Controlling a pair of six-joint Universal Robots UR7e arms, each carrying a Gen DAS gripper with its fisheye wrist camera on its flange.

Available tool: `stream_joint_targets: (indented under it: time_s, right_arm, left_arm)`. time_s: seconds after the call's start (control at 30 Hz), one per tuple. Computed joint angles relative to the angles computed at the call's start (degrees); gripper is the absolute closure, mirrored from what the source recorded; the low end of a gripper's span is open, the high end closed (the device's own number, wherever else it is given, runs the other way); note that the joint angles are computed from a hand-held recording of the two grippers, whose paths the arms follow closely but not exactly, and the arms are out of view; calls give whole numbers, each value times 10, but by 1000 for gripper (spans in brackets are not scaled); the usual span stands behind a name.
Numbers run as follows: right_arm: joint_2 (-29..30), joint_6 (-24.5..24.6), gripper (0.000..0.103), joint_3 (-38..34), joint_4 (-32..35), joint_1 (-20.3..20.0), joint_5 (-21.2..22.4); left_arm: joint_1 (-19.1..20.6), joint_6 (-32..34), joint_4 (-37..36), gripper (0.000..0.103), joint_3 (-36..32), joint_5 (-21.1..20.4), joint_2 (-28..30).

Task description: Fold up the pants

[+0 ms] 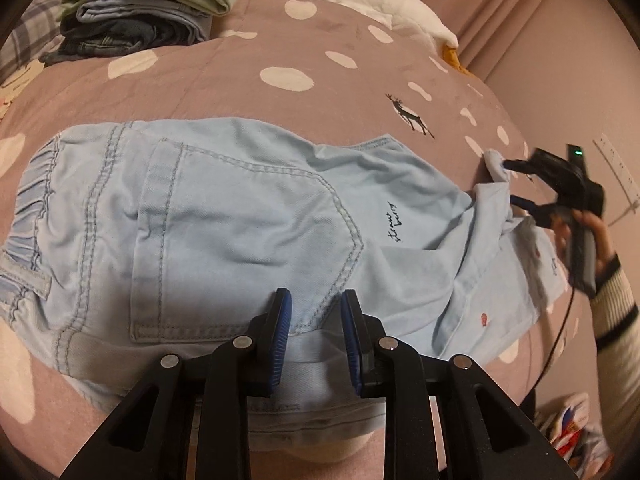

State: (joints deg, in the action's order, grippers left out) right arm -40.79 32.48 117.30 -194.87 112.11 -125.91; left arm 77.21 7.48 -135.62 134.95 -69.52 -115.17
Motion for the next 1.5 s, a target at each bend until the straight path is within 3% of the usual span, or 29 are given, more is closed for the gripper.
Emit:
stream_joint_targets:
  time_s: [0.03,0.13,0.33,0.37,0.43,0.53,0.67,0.73,0.77,0.83,0.93,1.0,1.17,1.27,1.33,1.37,1.43,1.5]
  right_arm:
    - [3,6,42,-6,4,-9,9]
    - [16,-28,93,-21,-8,-13,21]
    - [4,-95,96,-38,-37,12,53]
    - [0,-116,96,-36,-65,16,79]
    - [-21,-161,96,2,-173,23,173]
    - [-45,-160,95,75,-288,29,216]
    - [-45,-114,92,180,-414,25,143]
    - [-50,-45,79,223,-384,20,47]
    - [-49,-6,64,244,-376,10,26]
    - [-33,33,62,287,-425,-17,39]
    - [14,39,63,322,-539,-41,75]
    - [16,37,64,329,-557,-46,82]
    - [1,16,62,307,-525,-32,52]
    - [-5,12,67,291,-502,-42,42]
    - [-12,-19,78,282,-491,-53,46]
    - [-23,-24,96,279,-465,-52,38]
    - [-45,-26,99,267,-402,-29,-2]
    - [-51,-44,99,274,-430,-8,-5]
  left_arm:
    - [3,1,1,79,-1,-2,0]
    - [7,-1,-1,79,-5,-8,6]
    - [0,3,4,79,-2,6,1]
    - [-2,2,4,79,-2,8,3]
    - [-4,-1,6,79,-3,12,5]
    - [-5,0,7,79,-2,15,5]
    - [-5,2,8,79,-2,15,3]
    - [-7,4,11,79,-3,19,4]
    - [-9,4,11,79,-2,21,4]
    - [-12,3,7,79,-1,26,6]
    - [-18,-2,10,79,-1,35,9]
    - [-26,-6,15,79,-2,48,13]
    - [-34,-8,7,75,7,61,11]
    - [-38,-9,8,72,8,67,13]
    - [-42,-7,10,70,9,75,15]
    - [-44,-7,11,70,10,78,14]
    - [-47,-10,17,70,8,84,16]
    - [-47,-17,26,70,3,84,18]
